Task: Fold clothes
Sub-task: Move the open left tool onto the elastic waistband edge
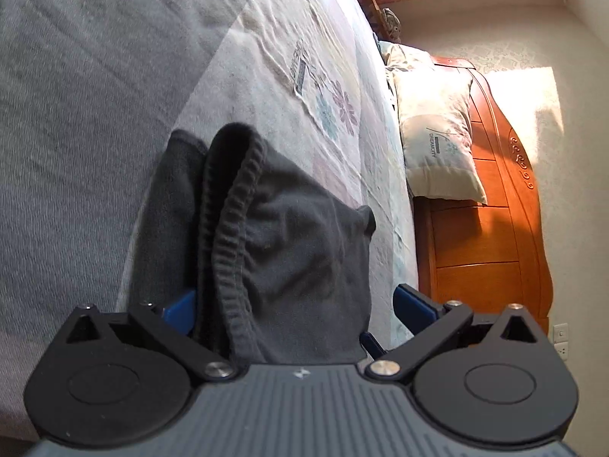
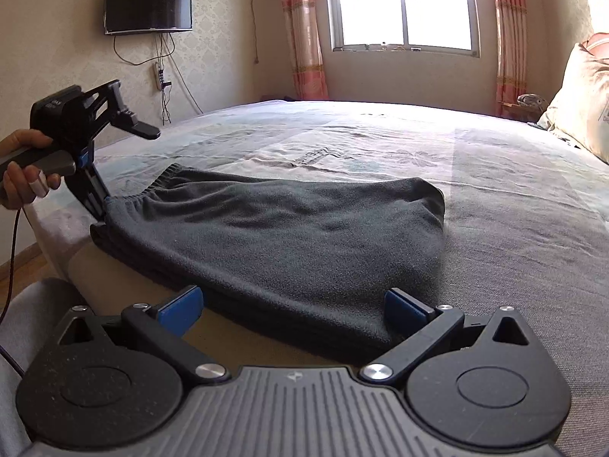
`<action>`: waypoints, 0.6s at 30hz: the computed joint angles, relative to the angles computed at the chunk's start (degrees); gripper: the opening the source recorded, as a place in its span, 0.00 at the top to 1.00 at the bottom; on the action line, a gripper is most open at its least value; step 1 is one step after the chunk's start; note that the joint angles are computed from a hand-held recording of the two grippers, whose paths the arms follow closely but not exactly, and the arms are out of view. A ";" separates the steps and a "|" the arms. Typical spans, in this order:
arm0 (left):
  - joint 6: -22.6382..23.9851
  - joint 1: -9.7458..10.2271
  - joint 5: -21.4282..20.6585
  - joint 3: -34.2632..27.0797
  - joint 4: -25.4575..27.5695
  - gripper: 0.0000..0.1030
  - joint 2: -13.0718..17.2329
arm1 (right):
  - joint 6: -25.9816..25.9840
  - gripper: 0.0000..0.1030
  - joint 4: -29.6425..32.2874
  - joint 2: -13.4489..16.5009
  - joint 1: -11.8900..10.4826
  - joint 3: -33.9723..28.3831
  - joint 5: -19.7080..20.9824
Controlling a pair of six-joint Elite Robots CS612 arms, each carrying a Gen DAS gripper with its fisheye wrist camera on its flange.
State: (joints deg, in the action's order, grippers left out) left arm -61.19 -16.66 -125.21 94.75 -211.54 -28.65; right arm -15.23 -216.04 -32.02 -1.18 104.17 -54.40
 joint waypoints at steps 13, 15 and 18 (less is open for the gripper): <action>5.08 0.23 -3.54 -5.20 7.55 0.01 0.87 | 3.23 0.00 1.52 -1.31 0.34 -0.69 0.71; 5.92 0.52 -5.96 -3.74 7.23 0.01 0.62 | 3.86 0.00 1.57 -1.50 0.16 -0.52 0.79; 1.72 1.11 -6.63 -4.87 3.44 0.01 2.32 | 4.28 0.00 2.32 -1.62 0.06 -0.56 0.90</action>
